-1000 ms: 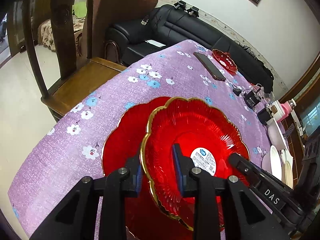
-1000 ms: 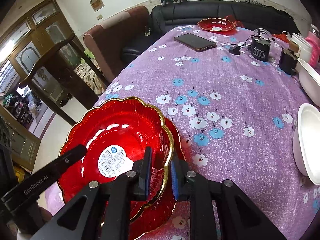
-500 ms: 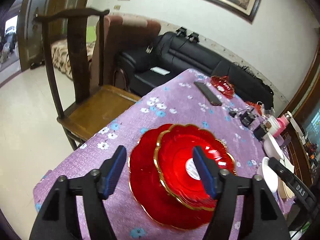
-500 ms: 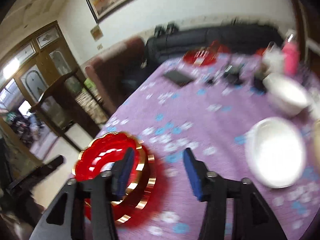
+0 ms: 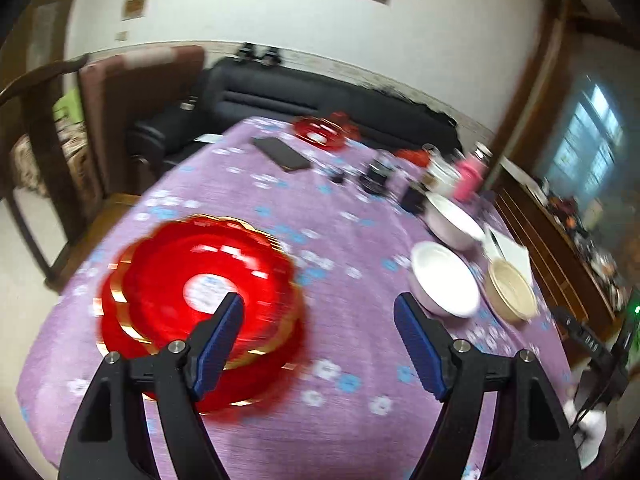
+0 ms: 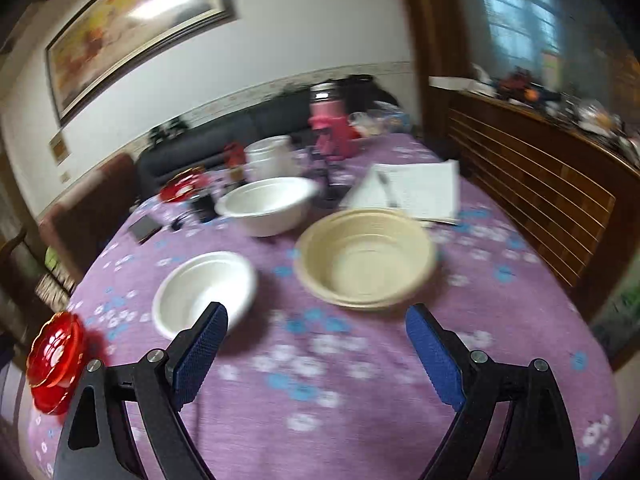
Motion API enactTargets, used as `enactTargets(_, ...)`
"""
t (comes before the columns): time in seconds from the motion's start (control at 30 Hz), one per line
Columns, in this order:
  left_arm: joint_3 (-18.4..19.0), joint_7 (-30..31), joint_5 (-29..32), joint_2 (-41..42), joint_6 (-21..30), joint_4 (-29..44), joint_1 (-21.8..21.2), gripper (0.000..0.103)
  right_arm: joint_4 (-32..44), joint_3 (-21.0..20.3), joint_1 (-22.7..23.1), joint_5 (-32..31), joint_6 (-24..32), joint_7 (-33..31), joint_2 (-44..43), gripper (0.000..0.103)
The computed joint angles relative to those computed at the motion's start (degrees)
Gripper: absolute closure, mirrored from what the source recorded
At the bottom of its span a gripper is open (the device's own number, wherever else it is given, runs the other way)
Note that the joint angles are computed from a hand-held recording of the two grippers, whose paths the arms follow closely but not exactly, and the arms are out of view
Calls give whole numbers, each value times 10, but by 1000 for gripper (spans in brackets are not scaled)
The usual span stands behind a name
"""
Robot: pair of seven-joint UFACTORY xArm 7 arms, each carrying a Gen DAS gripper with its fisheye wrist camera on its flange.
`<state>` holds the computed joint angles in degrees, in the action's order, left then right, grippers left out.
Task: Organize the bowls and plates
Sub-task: 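Open both grippers and pull them back from the stack, then grasp the rim of the second white paper bowl with both grippers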
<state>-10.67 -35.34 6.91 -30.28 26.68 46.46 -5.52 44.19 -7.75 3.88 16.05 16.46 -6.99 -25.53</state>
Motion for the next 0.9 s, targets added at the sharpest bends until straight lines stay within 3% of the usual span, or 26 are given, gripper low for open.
enactTargets(0.1,-11,10,-3,33,2,23,-20,26,-22,5,-5,-6,-53,0,-13,10)
enactTargets(0.17,-17,15,0,50,6,36,-30,26,-18,-31,42,28,-87,-13,-3,10)
enactTargets(0.2,-18,21,-1,59,10,43,-38,26,-4,-55,73,51,-81,-22,6,10)
enactTargets(0.33,-18,41,-5,86,32,70,-63,24,115,-147,196,190,60,-119,95,10)
enactTargets(0.37,-19,40,-2,87,34,73,-64,24,143,-142,197,192,90,-115,126,10)
enactTargets(0.53,-33,4,41,95,53,97,-45,24,233,-85,162,148,146,-53,241,41)
enactTargets(0.6,-36,-13,60,105,59,109,-37,24,237,-68,150,120,119,-23,259,41)
enactTargets(0.73,-30,-36,75,146,56,140,-36,24,238,-41,114,225,114,-102,281,41)
enactTargets(0.9,-18,-54,87,242,43,216,-57,24,235,-6,76,250,118,-138,289,41)
